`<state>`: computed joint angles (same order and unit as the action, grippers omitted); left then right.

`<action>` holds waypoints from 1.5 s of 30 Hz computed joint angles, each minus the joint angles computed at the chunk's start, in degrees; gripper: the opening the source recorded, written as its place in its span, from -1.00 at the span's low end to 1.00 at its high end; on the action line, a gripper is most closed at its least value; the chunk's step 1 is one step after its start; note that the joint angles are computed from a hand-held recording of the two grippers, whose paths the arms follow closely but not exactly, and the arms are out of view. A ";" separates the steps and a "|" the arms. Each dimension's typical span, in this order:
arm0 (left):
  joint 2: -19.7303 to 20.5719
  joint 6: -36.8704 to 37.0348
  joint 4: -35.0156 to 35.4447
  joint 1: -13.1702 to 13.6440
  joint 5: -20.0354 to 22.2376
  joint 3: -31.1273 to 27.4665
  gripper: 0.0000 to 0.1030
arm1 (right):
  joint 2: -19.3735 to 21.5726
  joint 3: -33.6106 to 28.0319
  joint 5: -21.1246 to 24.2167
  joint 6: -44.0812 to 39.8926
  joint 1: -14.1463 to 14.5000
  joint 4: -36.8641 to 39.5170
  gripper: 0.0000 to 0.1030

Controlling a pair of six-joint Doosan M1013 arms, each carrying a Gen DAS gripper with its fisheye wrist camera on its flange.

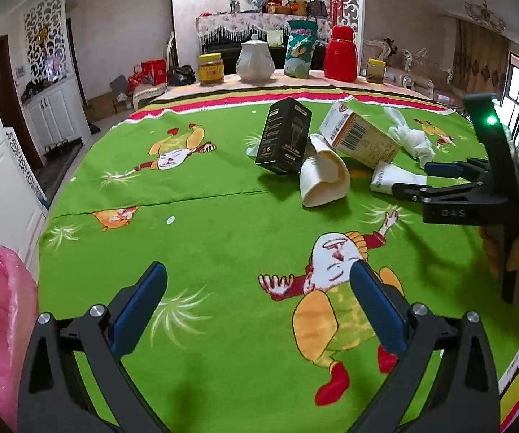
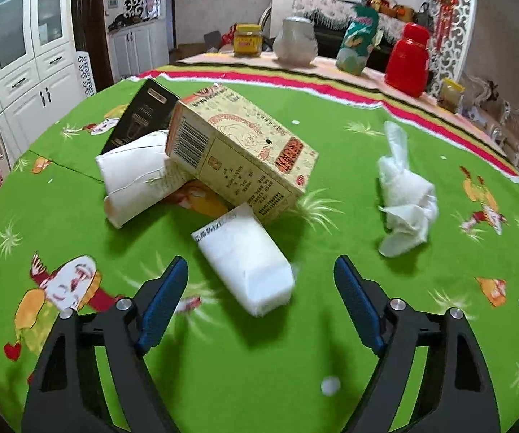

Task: Collect trash
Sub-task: 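Move both open tools back over the table toward the remaining trash, then grasp the white paper cup with the right tool while the left tool grasps the white paper sleeve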

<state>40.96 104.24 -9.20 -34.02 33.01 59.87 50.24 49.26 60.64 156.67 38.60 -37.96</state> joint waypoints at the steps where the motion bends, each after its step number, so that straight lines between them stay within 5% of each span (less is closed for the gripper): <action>1: 0.10 -0.40 0.32 0.03 0.28 -0.25 0.91 | 0.19 -0.34 -0.41 -0.75 -0.21 0.58 0.49; 6: 2.27 -4.49 2.28 -0.42 4.06 -4.12 0.90 | 0.66 -1.16 -2.26 -4.40 -0.80 4.02 0.28; 10: 4.87 -7.29 4.21 -1.26 7.90 -8.56 0.89 | -0.01 0.24 -2.80 -5.18 -0.78 5.22 -0.32; 14: 7.55 -8.45 4.23 -2.16 10.11 -13.17 0.89 | -3.65 6.66 -6.54 2.84 -0.22 1.75 -0.41; 19: 11.23 -9.82 4.59 -3.54 13.04 -19.77 0.82 | -6.64 12.01 -5.80 13.60 0.92 -4.39 -0.42; 29: 22.62 -15.94 8.83 -5.05 26.73 -40.74 0.04 | -8.67 16.18 -8.08 20.03 0.71 -6.42 -0.42; 30: 22.21 -15.17 7.34 -4.87 25.56 -39.99 -0.10 | -8.49 15.82 -7.68 19.52 0.75 -6.33 -0.42; 32: 20.82 -12.97 2.65 -4.29 23.44 -37.26 -0.12 | -8.47 15.78 -7.44 19.27 0.84 -6.47 -0.42; 45: 6.65 -7.27 -1.22 -3.89 7.98 -11.19 -0.12 | -7.94 14.65 -5.61 17.74 1.20 -6.54 -0.42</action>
<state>47.61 96.97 -10.42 -37.92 41.00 48.69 42.30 63.91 55.03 174.42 39.80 -44.50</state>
